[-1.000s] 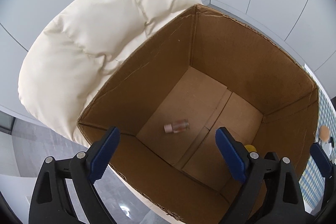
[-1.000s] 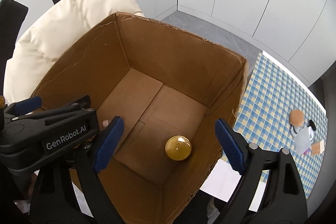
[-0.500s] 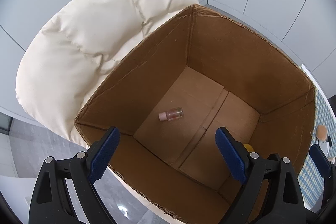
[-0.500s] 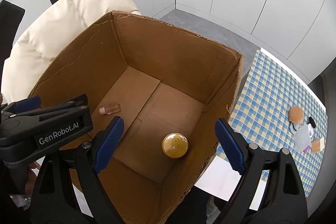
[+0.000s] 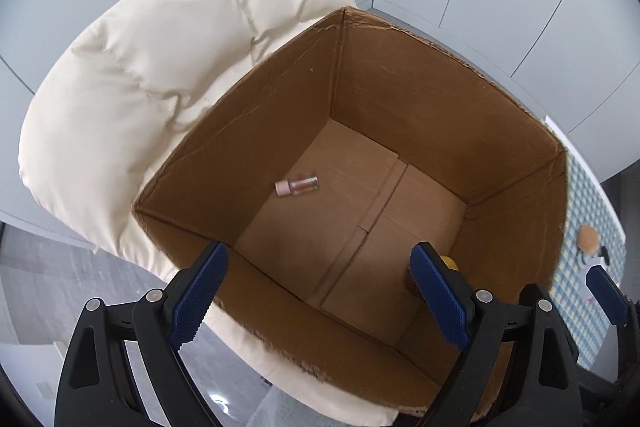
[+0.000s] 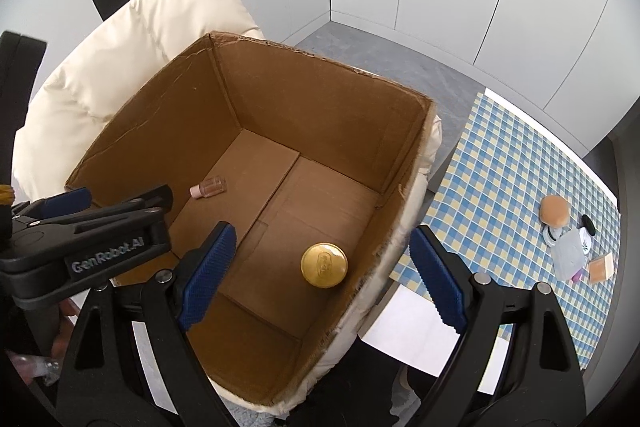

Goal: Organize objects
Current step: 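Withdraw both open tools from the box back toward the checkered table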

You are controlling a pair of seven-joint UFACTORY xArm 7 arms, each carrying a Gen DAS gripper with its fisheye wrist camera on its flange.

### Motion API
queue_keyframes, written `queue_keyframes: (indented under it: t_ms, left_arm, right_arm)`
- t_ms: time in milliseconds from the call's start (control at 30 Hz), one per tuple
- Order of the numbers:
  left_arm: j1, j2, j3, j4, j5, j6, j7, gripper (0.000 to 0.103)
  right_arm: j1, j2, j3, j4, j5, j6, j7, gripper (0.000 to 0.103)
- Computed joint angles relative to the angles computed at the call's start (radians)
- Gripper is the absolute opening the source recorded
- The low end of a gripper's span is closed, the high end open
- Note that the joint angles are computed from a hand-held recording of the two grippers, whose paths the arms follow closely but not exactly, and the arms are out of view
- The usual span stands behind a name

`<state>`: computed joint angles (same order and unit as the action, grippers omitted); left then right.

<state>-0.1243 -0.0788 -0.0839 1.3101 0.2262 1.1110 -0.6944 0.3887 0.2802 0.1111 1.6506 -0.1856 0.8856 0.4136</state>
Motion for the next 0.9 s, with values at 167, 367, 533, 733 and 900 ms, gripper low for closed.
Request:
queue_keyframes:
  t_ms: [167,367,533,733,900]
  left_arm:
    - [0.000,-0.025,-0.004,-0.019,0.007,-0.006,-0.018,0.093]
    - [-0.006,-0.044,-0.012,-0.033,0.010,-0.005,-0.012,0.093]
    - [-0.012,-0.080,-0.025,-0.060,0.022,0.004,-0.012,0.093]
    - [-0.015,-0.152,-0.038,-0.120,0.011,0.004,0.007,0.093]
    - [-0.019,-0.201,-0.064,-0.147,0.029,0.019,0.009,0.093]
  right_arm:
    - [-0.009,-0.045,0.000,-0.047,0.001,-0.012,0.005,0.090]
    - [-0.022,-0.103,0.010,-0.106,0.004,-0.018,0.002,0.090]
    - [-0.034,-0.143,0.017,-0.145,0.012,-0.023,0.003,0.090]
    - [-0.043,-0.197,0.028,-0.198,0.023,-0.028,0.009,0.090]
    - [-0.051,-0.251,0.037,-0.250,0.032,-0.035,0.014,0.090]
